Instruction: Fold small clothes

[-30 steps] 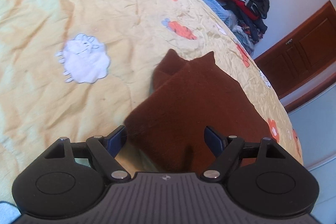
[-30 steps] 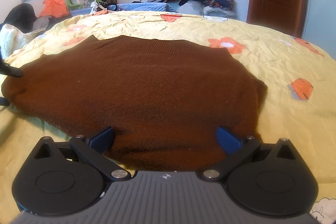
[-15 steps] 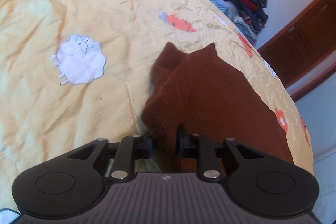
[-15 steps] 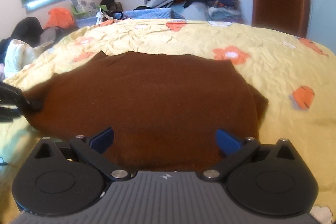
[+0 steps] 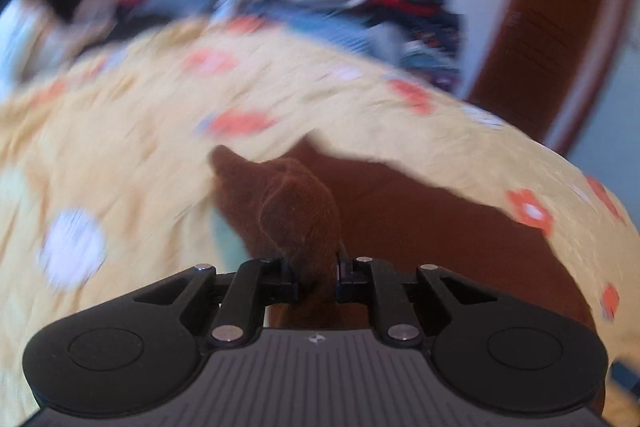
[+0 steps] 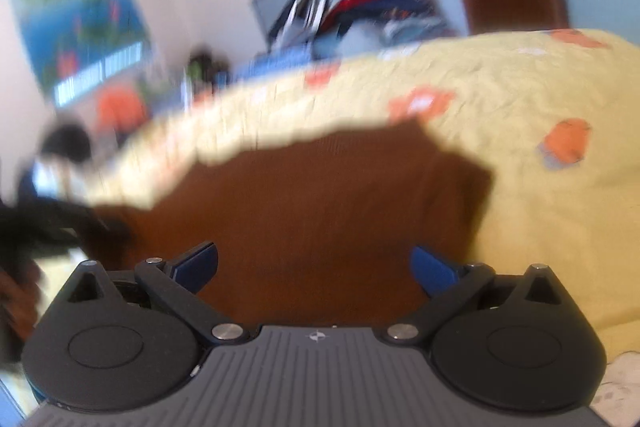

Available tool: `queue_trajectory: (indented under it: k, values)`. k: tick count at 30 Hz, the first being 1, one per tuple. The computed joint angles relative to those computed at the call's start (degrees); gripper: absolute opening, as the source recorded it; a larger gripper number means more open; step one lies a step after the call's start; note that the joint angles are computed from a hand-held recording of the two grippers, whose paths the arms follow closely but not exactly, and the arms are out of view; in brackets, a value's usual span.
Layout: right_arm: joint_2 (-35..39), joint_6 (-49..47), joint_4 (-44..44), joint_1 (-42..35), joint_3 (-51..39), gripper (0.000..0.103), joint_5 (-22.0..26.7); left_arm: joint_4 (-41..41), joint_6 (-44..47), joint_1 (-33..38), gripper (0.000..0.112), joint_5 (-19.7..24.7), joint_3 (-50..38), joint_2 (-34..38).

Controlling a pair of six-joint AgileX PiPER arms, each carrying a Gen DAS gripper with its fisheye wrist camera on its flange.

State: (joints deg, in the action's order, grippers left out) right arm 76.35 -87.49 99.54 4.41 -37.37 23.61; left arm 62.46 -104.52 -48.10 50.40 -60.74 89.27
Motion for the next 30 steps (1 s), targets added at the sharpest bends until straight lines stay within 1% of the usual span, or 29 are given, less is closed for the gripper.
queue_trajectory:
  k: [1,2,3,5,6,7,8,9,10,11,13,14,17,19,20,22,23,25,26,27,29,30]
  values:
    - [-1.01,1.14,0.11,-3.99,0.02,0.103,3.81,2.42,2.92,-2.66,0.014,0.71,-3.57,2.61]
    - [-1.52,4.02,-1.16,-7.83,-0.62,0.103,7.25,4.17,6.71,-5.07,0.014,0.51,-7.32,5.65]
    - [-1.12,7.64,-3.18,-11.90,-1.97,0.103,11.13,4.57,11.64,-7.02,0.014,-0.65,-10.71,8.64]
    - [1.41,13.34,-5.74,-18.92,-5.19,0.103,18.46,1.75,22.89,-9.37,0.014,-4.63,-16.45,14.59]
    - [2.84,15.38,-6.37,-21.24,-6.61,0.103,20.59,-1.31,28.46,-9.93,0.014,-7.13,-18.60,17.60]
    - [4.27,17.35,-7.34,-22.94,-7.89,0.103,22.04,-3.38,31.73,-10.35,0.014,-8.95,-19.75,20.08]
    - [5.62,19.60,-8.74,-24.19,-9.15,0.103,23.16,-3.16,32.71,-11.28,0.014,-9.03,-20.04,21.85]
    - [6.96,21.21,-9.70,-25.09,-10.04,0.103,24.21,-0.64,32.15,-13.10,0.014,-6.81,-20.24,22.72]
    - [8.06,22.46,-10.50,-25.97,-10.53,0.103,25.66,4.16,29.71,-14.87,0.014,-4.67,-19.07,23.23]
    - [9.28,23.38,-11.06,-26.60,-11.00,0.103,27.19,7.95,27.04,-15.49,0.014,-4.36,-17.13,23.00]
    - [11.72,24.48,-11.93,-27.04,-11.89,0.103,30.37,10.19,24.26,-15.09,0.014,-6.24,-13.67,20.49]
    - [13.05,25.47,-12.72,-26.81,-12.95,0.103,31.67,10.86,23.95,-14.85,0.014,-6.31,-12.76,19.60]
    - [16.76,29.09,-14.40,-24.53,-17.31,0.103,35.49,13.64,22.34,-15.97,0.014,-4.28,-12.07,18.33]
    - [20.93,33.48,-16.37,-22.06,-22.63,0.103,39.02,15.64,22.41,-16.82,0.014,-3.35,-11.70,18.23]
    - [22.97,36.81,-18.40,-20.36,-25.78,0.103,38.94,16.45,22.72,-17.17,0.014,-3.13,-11.51,18.37]
    - [25.38,43.53,-24.15,-16.48,-31.41,0.103,36.26,16.75,23.59,-17.37,0.014,-3.12,-11.63,19.08]
    - [26.95,45.40,-26.23,-14.87,-34.20,0.103,36.55,16.53,23.69,-17.38,0.014,-3.35,-11.59,19.26]
    - [31.34,50.34,-29.97,-12.51,-40.51,0.103,38.72,15.80,24.48,-17.43,0.014,-3.74,-12.23,20.07]
    - [33.39,53.25,-32.48,-11.11,-43.50,0.094,38.12,16.19,24.38,-17.54,0.014,-3.75,-12.19,20.41]
    - [34.59,55.65,-35.24,-9.83,-45.42,0.086,36.28,17.09,24.12,-17.76,0.014,-3.44,-11.98,20.72]
    - [36.10,57.00,-39.36,-8.34,-47.69,0.018,33.02,19.14,23.71,-18.18,0.014,-2.77,-11.58,20.91]
    - [36.30,57.16,-40.68,-8.33,-48.15,0.019,32.62,20.50,22.76,-18.23,0.014,-3.18,-11.30,20.62]
